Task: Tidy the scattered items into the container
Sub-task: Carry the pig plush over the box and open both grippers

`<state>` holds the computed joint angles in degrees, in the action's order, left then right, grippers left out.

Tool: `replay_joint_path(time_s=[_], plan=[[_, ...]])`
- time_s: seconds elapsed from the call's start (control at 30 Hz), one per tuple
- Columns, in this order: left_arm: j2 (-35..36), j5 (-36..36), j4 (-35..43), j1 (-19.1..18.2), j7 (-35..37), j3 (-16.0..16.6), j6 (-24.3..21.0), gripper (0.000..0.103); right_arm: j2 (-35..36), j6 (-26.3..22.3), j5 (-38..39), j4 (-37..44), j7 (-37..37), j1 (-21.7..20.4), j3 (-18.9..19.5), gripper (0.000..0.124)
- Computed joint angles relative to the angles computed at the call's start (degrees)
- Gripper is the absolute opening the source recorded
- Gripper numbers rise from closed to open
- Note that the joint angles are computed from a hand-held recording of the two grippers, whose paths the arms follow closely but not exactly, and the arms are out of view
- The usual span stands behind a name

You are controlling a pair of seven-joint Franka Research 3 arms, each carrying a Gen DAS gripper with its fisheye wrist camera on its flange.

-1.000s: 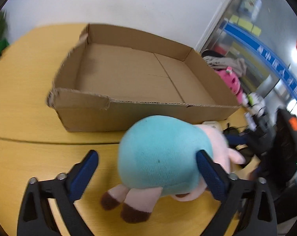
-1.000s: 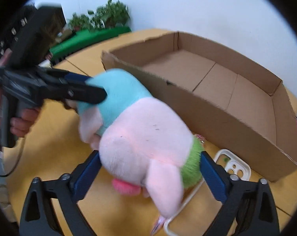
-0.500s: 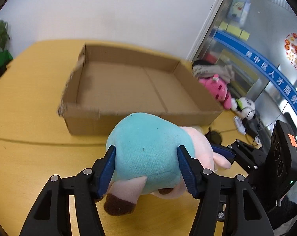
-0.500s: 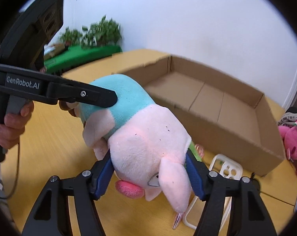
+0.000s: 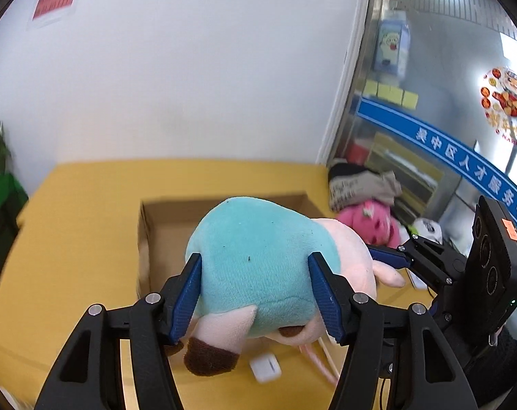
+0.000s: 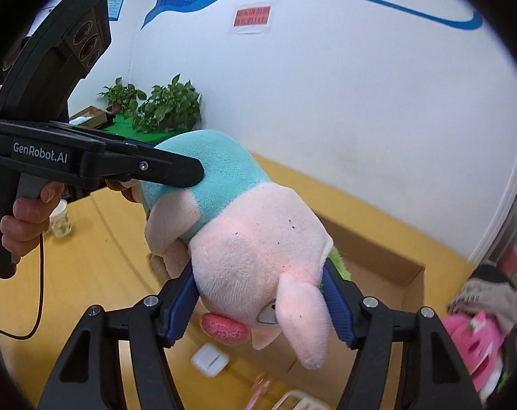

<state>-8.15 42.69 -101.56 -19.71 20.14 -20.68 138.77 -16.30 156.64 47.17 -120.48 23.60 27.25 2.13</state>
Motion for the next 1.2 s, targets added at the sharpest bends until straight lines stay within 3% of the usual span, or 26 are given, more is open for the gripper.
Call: replay_joint_path(time_s=[0.1,0.3,0.5,0.67,0.83,0.87,1.0,1.07,1.2], plan=[[3.9,-0.3,6.2,0.8,4.2,1.3,-1.5,0.066,6.1,-2.5,-1.4,9.0,0.8,-0.9,-0.2,0.067],[12.7,-4.6,15.8,1.6,11.2,5.5,-1.6,0.066,20.5,-5.6,-8.6,26.0,6.3,-4.5,2.9,0.066],[21.0,-11.3,20.2,2.9,15.9,9.0,-0.4,0.066,37.2,-9.8,-18.7,43.0,14.8,-5.8,4.7,0.066],[26.6,-16.5,20.4,3.9,17.2,10.7,0.2,0.066,46.3,-8.5,-24.4,48.1,19.2,-4.9,5.2,0.066],[31.7,-19.2,22.7,3.5,17.4,11.8,-4.5,0.065,53.6,-7.7,-31.8,52.6,27.4,-1.6,2.7,0.067],[31.9,-19.0,22.6,3.3,16.5,12.2,-4.6,0.066,55.1,-8.5,-33.3,54.3,29.4,-0.9,2.1,0.074],[27.9,-20.8,17.2,4.3,12.4,12.2,0.3,0.077,55.4,-8.6,-35.5,55.5,34.9,-0.6,2.2,0.081],[24.6,-16.4,14.5,2.9,8.8,13.3,0.2,0.081,53.1,-7.8,-34.9,53.5,35.6,-2.0,2.8,0.081],[15.5,-9.6,6.8,2.1,3.9,11.8,2.5,0.092,43.3,-7.2,-27.0,43.9,32.8,-8.3,7.4,0.081]])
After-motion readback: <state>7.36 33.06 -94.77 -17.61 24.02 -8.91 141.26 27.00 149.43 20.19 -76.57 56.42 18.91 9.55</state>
